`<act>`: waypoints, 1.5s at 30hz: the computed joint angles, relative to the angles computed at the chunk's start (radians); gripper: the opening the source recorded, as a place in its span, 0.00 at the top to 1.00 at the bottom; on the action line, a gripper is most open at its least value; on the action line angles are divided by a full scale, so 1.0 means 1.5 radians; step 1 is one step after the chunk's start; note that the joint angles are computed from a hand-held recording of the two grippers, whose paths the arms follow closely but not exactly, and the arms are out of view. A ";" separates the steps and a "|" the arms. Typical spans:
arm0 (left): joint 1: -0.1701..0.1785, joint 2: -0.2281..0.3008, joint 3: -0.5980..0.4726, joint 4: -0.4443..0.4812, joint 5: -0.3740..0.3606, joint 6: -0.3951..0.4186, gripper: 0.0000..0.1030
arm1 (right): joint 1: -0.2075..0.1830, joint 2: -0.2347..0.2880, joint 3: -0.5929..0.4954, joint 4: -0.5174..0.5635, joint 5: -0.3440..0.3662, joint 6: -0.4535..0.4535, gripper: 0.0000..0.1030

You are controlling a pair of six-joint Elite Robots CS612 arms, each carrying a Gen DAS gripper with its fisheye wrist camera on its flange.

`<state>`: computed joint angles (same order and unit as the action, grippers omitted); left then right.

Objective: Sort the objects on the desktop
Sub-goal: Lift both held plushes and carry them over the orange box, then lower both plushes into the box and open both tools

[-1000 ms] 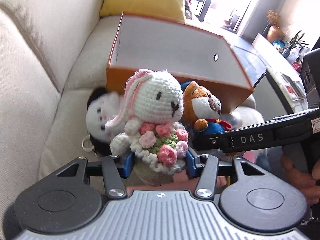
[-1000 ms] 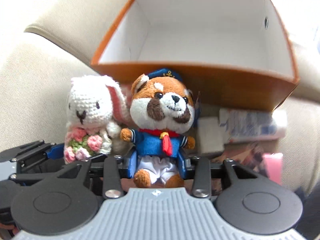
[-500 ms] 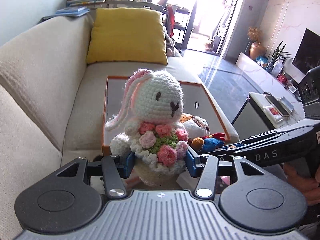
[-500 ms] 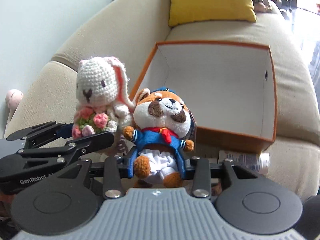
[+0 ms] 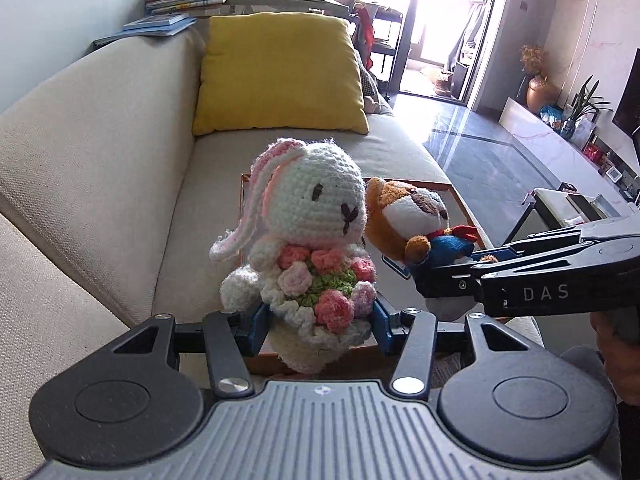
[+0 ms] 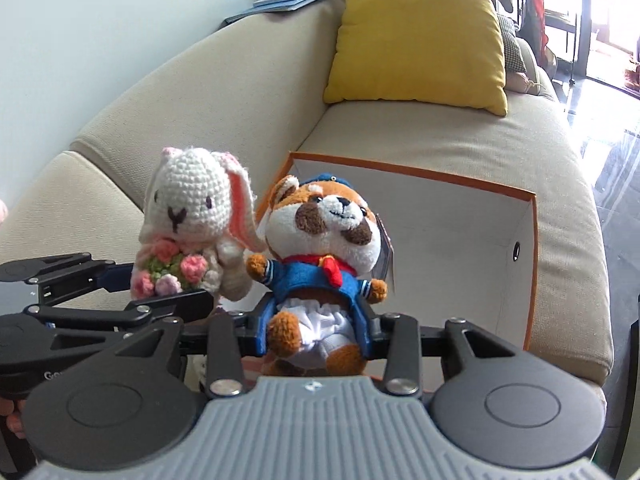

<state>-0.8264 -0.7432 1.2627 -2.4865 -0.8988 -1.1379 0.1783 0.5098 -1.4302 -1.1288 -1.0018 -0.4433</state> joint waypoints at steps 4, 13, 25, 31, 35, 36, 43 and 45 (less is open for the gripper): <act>0.014 0.013 -0.015 -0.006 -0.029 0.017 0.43 | 0.009 -0.006 0.038 -0.017 -0.025 0.005 0.59; 0.046 0.051 -0.073 0.071 -0.120 0.033 0.42 | 0.014 -0.017 0.114 -0.021 -0.038 0.005 0.59; 0.071 0.102 -0.162 0.198 -0.223 0.060 0.40 | 0.016 -0.044 0.205 0.051 -0.020 -0.004 0.59; 0.070 0.109 -0.178 0.223 -0.231 0.092 0.36 | 0.022 -0.058 0.244 0.091 -0.022 -0.021 0.57; 0.066 0.103 -0.163 0.202 -0.224 0.114 0.36 | 0.024 -0.059 0.247 0.098 -0.033 -0.034 0.51; 0.065 0.100 -0.155 0.189 -0.223 0.118 0.34 | 0.023 -0.058 0.242 0.098 -0.036 -0.037 0.46; 0.059 0.072 -0.096 0.124 -0.204 0.098 0.46 | 0.023 -0.049 0.215 0.063 -0.052 -0.039 0.40; 0.060 0.062 -0.076 0.105 -0.205 0.095 0.51 | 0.024 -0.050 0.222 0.055 -0.054 -0.023 0.40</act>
<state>-0.7357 -0.6498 1.1491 -2.3292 -1.2060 -0.9948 0.2150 0.4350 -1.0977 -1.0468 -1.0828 -0.4781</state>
